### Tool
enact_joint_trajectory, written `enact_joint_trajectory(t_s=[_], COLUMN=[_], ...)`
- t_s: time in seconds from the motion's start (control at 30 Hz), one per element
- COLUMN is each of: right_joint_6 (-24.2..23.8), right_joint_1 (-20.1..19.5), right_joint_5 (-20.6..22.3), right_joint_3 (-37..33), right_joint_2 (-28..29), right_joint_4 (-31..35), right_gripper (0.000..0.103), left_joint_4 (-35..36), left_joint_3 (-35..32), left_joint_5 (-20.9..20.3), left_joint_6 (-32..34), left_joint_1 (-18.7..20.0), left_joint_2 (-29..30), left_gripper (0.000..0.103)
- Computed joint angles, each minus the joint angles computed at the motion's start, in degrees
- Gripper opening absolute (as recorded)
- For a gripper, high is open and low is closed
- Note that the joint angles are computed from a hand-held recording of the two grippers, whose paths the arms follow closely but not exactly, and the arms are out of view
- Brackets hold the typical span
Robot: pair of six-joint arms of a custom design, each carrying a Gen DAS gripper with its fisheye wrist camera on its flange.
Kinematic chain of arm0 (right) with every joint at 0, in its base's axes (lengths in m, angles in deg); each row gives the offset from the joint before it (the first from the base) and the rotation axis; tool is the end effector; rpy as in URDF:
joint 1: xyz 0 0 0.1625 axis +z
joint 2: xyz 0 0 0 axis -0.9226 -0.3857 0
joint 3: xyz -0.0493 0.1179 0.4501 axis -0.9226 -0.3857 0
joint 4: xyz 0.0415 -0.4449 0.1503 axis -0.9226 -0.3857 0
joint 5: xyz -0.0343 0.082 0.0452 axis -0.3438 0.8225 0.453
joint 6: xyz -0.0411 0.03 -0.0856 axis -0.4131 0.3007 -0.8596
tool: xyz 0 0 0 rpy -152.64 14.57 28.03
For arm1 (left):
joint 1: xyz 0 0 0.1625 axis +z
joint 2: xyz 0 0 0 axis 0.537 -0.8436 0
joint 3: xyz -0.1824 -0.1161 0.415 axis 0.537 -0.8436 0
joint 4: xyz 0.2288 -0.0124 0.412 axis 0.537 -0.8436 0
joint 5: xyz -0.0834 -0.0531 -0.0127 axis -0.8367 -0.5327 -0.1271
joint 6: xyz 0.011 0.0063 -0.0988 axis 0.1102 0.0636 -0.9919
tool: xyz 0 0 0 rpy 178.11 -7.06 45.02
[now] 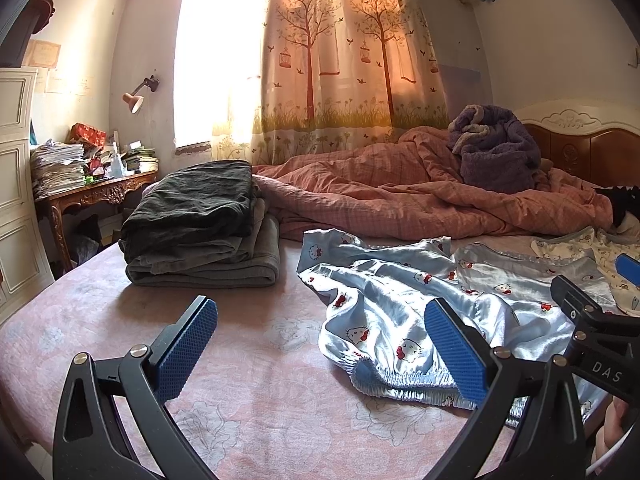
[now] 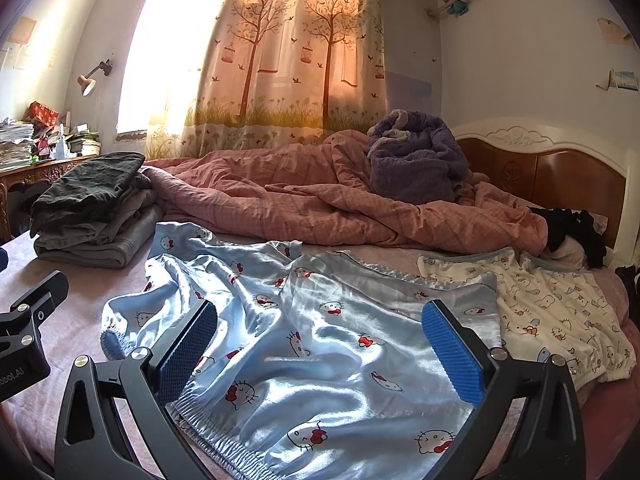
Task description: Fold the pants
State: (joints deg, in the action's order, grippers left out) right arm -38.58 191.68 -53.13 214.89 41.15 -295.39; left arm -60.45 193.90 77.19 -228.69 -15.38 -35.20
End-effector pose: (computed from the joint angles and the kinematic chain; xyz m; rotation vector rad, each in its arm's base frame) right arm 0.3203 -0.3402 0.0269 0.8474 -2.0036 1.3715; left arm -0.1360 -0.2831 0.2198 0.2219 1.6948 -1.4543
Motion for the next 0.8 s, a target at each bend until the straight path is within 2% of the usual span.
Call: enact_joint_trajectory(t_s=[0.1, 0.3, 0.37, 0.7, 0.8], right_joint_6=[0.0, 0.1, 0.1, 0.4, 0.4], right_joint_1=[-0.1, -0.2, -0.3, -0.3, -0.9], right_joint_5=[0.1, 0.2, 0.2, 0.3, 1.4], right_joint_3=[0.0, 0.1, 0.2, 0.2, 0.5], right_joint_2=[-0.1, -0.2, -0.2, -0.4, -0.5], right_joint_4=[0.0, 0.1, 0.1, 0.5, 0.5], right_gripper=[0.102, 0.102, 0.102, 0.102, 0.102], left_joint_4=[0.8, 1.7, 3.3, 3.2, 5.0], left_joint_3=[-0.4, -0.6, -0.8, 0.3, 0.0], left_joint_5=[0.6, -0.8, -1.5, -1.4, -1.9], left_joint_6=[-1.2, -2.2, -4.3, -4.1, -6.5], left_joint_1=[0.5, -0.2, -0.5, -2.0, -2.4], left_joint_2=[0.8, 1.8, 2.7, 0.6, 2.2], left_gripper=[0.103, 0.103, 0.103, 0.103, 0.103])
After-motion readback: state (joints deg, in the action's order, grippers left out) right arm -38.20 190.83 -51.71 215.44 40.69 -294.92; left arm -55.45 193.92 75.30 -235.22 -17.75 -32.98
